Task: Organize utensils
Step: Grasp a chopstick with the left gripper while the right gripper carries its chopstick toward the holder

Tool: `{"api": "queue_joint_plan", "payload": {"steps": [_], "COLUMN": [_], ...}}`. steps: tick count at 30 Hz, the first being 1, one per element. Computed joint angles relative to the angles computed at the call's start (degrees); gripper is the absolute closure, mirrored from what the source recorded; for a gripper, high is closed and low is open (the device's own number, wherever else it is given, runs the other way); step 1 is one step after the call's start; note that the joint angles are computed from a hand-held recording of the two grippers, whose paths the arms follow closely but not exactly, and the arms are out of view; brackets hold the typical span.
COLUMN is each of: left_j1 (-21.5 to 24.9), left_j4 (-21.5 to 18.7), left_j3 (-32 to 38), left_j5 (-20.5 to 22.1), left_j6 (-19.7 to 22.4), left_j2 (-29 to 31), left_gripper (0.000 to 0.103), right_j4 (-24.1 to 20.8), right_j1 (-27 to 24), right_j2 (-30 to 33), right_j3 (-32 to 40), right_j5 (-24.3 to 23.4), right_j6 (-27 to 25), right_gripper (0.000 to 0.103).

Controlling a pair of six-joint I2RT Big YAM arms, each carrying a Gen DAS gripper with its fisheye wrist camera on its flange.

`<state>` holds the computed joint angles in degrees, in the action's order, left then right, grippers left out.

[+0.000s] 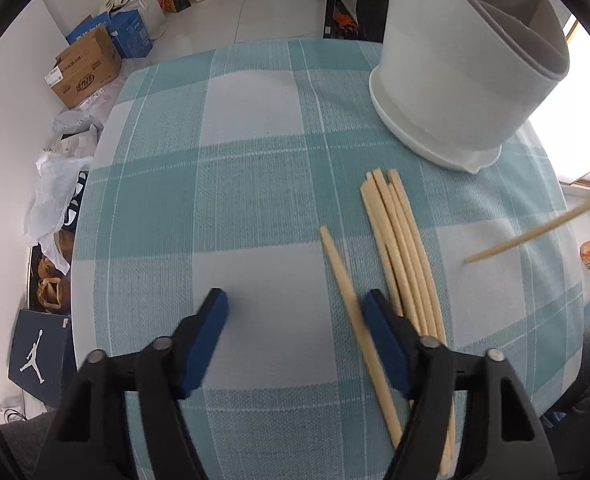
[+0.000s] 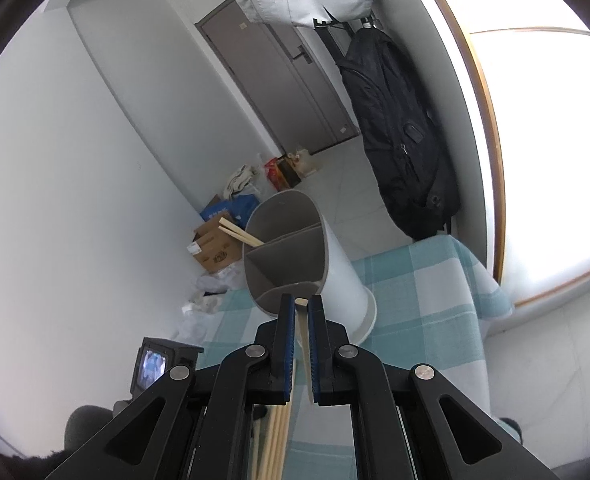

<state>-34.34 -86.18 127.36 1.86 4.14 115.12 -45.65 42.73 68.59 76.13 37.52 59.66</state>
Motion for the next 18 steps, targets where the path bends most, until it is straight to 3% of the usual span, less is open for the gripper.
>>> {"api": "queue_joint_plan", "payload": {"steps": [8, 13, 18], "left_j1": [-1.21, -1.2, -0.84], "left_j4": [0.12, 4.72, 6.3], "left_j3": [0.91, -2.46, -3.06], "left_j5": [0.91, 0.67, 0.97], "left_j6": [1.72, -0.85, -2.94], "left_j2": [0.36, -1.22, -2.02], "left_gripper": [0.097, 0.101, 0.102], "right_j4": [-0.35, -0.91, -1.09], "right_j1": [-0.24, -0.32, 0.24], "right_j2": [-1.1, -1.53, -1.12], "right_j3": [-0.76, -0.98, -0.33], "right_j5": [0.01, 0.27, 1.34], "right_j6": [0.01, 0.8, 0.07], "right_gripper": [0.097, 0.097, 0.097]}}
